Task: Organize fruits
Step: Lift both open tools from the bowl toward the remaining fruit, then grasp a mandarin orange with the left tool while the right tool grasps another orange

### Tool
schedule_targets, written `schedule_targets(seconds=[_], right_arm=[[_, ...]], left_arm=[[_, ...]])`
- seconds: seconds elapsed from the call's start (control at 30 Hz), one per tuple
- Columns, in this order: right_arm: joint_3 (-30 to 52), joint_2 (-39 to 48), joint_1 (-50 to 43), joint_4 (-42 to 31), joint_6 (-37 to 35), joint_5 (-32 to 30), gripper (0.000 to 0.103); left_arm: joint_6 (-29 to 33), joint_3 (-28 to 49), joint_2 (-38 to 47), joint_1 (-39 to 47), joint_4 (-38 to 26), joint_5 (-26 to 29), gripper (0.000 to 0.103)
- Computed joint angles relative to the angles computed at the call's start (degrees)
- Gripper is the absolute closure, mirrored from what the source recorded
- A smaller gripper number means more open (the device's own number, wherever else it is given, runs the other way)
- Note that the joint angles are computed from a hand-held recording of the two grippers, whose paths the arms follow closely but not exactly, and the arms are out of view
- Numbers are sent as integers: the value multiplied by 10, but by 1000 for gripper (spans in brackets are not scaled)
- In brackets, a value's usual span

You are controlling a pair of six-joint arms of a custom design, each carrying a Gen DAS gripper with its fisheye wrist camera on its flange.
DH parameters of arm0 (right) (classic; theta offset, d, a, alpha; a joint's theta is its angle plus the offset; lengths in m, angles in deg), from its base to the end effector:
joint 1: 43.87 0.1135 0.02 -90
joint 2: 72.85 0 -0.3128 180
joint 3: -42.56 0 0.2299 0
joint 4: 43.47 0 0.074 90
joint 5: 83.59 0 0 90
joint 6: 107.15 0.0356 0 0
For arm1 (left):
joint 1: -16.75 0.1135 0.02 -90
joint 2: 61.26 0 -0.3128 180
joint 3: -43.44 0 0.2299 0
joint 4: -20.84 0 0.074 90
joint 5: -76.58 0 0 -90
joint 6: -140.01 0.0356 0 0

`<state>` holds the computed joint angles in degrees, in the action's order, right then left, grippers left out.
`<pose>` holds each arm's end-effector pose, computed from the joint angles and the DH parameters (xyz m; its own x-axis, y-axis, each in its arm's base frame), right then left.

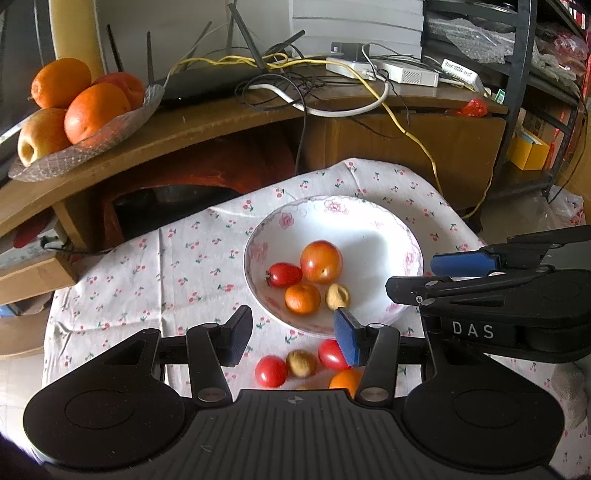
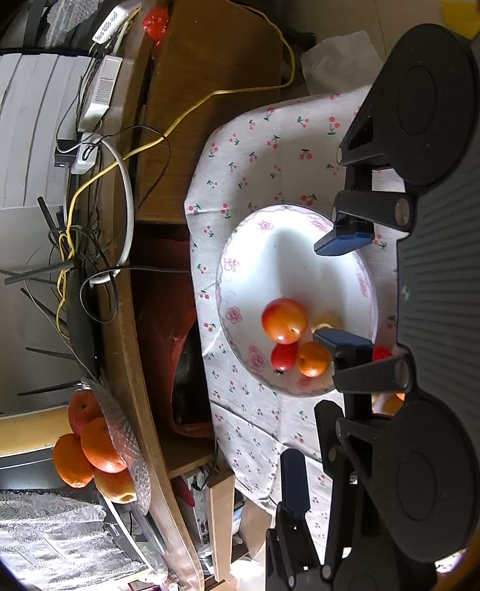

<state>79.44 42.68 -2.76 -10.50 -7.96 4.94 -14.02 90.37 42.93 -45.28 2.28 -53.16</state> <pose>0.2078 0.1826 0.0919 -0.6393 -0.3460 -0.6868 -0.5761 0.8070 0.1297 0.1354 -0.2065 0.1251 -0.7436 -0.0736 -0.6645 -0.1436 0.9883 0.0512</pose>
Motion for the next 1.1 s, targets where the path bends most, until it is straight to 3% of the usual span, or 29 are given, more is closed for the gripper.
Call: schedule_targets(seconds=[0.6,1.1], right_arm=[[-31,25,64,15,18,15,60],[-4,74,99,-9,-38,-7,60]], left_arm=[[-93,-35,13,-63,-24,24,47],[-91,-92,47,-85,56,67,43]])
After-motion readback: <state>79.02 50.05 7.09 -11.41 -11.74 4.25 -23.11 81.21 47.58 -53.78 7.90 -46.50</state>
